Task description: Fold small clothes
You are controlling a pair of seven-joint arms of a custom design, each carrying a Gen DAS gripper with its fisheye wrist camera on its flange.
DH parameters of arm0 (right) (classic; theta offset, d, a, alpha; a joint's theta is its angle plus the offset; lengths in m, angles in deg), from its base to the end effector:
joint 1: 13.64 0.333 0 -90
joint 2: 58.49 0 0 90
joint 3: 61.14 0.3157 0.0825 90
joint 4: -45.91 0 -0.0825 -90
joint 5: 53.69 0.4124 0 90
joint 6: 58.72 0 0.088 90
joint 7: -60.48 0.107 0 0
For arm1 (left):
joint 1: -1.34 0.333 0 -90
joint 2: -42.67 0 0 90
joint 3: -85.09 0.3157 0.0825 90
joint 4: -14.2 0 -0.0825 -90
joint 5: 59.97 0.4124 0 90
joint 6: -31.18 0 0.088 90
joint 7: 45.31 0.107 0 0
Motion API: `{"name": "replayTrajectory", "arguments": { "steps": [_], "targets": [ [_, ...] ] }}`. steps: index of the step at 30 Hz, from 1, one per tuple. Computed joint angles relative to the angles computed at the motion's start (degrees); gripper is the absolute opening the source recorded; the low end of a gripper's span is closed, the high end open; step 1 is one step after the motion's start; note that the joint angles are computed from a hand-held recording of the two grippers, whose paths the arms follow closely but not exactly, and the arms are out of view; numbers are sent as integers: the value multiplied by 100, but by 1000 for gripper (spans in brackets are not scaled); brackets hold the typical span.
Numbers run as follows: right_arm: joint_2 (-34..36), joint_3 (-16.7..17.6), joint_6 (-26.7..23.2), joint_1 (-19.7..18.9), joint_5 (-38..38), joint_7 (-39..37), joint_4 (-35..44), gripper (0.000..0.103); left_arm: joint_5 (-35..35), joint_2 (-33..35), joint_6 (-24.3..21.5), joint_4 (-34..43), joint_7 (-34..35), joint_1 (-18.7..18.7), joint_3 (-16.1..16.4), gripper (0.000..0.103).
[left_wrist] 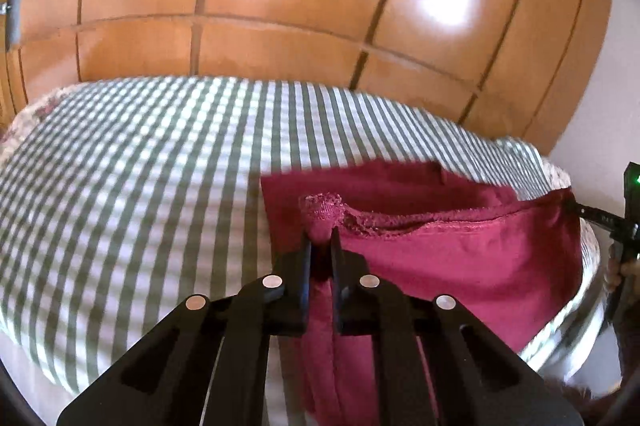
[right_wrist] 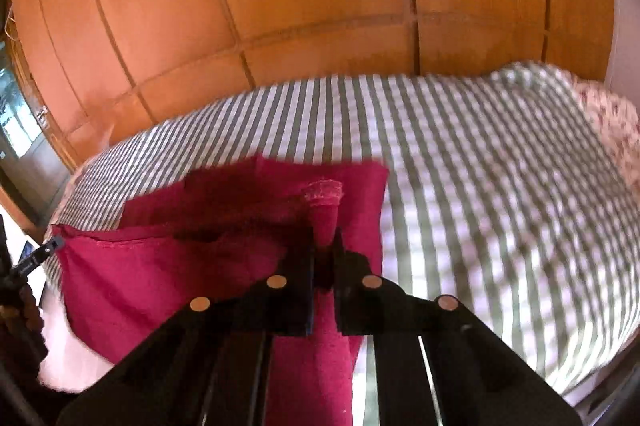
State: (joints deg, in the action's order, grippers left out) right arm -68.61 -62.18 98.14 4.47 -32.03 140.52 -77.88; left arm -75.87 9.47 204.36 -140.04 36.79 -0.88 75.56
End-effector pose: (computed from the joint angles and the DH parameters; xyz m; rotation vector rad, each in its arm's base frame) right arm 0.5520 0.1539 0.5479 -1.8275 1.5242 -0.3581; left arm 0.4243 -0.0711 0.5002 -1.8955 1.5897 -1.0298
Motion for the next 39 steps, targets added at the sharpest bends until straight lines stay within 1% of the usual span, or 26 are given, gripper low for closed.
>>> {"name": "replayTrajectory", "arguments": {
  "steps": [2,4,7,8,9,10,12,13,15,17,18,19,20,21,22,23,24,26,29,32,34,35,36,37,38,39],
  "targets": [
    [425,27,-6,-38,-31,157,464,6,184,498,119,429,-128,375,-215,7],
    [839,133,60,-146,-255,437,889,6,330,880,198,758,-257,609,-336,7],
    [1524,270,62,-289,-844,1067,1582,6,872,1513,206,1348,-731,1285,-802,7],
    [1716,296,41,-325,-1059,1283,1771,6,1055,1707,173,1527,-879,1405,-869,7],
    [1945,311,-14,-349,-1274,1506,1998,6,1361,1881,141,1690,-1125,1647,-1050,7],
    [2149,308,-63,-357,-1520,1730,2189,6,1979,2098,72,1903,-1631,2090,-1394,7],
    [2560,297,-298,-364,-1915,2157,2578,6,2649,2443,-80,2197,-2206,2452,-1669,7],
    [2741,274,-428,-351,-2118,2349,2738,6,3150,2683,-241,2397,-2622,2644,-1815,7],
    [3101,204,-760,-280,-2577,2717,3053,6,3714,3094,-592,2706,-3053,2656,-1817,7],
    [3258,263,-910,-323,-2703,2808,3128,6,4196,3418,-1062,2983,-3349,2533,-1740,7],
    [3261,290,-889,-345,-2742,2836,3108,7,4099,3526,-1228,3067,-3212,2453,-1688,7],
    [3234,326,-854,-381,-2744,2837,3074,8,3939,3620,-1355,3131,-3060,2384,-1639,10],
    [3184,365,-831,-423,-2721,2820,3032,13,3956,3606,-1392,3126,-3131,2315,-1561,12],
    [3092,370,-791,-444,-2732,2847,2958,19,3967,3525,-1357,3073,-3210,2254,-1479,16],
    [2954,360,-695,-451,-2775,2889,2831,32,4033,3437,-1345,3022,-3322,2189,-1396,22],
    [2878,335,-639,-420,-2870,2977,2769,37,4220,3275,-1350,2930,-3582,2126,-1307,24],
    [2687,332,-471,-404,-2954,3018,2580,38,4327,3193,-1376,2899,-3730,2061,-1239,28],
    [2452,555,-208,-558,-2590,2661,2331,38,4754,2857,-1336,2700,-4296,1966,-1116,29],
    [2203,1141,12,-776,-1388,1229,2095,40,4590,2426,-930,2311,-4245,1682,-863,29],
    [2370,1382,-282,-666,-696,267,2345,41,4336,2179,-657,1977,-3827,1183,-604,29],
    [2633,1377,-493,-413,-777,25,2639,43,4293,2160,-613,1869,-3615,988,-583,32],
    [2797,1369,-654,-319,-820,-42,2831,48,4279,2140,-620,1807,-3546,917,-596,38],
    [3014,1343,-889,-200,-924,-29,3096,54,4306,2155,-596,1778,-3553,895,-628,54],
    [3241,1249,-1092,-37,-1168,96,3370,57,4386,2130,-503,1696,-3634,903,-676,64],
    [3406,1159,-1193,77,-1366,209,3560,59,4494,2080,-434,1618,-3783,953,-750,66],
    [3590,1040,-1363,227,-1637,409,3782,57,4538,2061,-395,1561,-3867,975,-801,68]
  ]
}}
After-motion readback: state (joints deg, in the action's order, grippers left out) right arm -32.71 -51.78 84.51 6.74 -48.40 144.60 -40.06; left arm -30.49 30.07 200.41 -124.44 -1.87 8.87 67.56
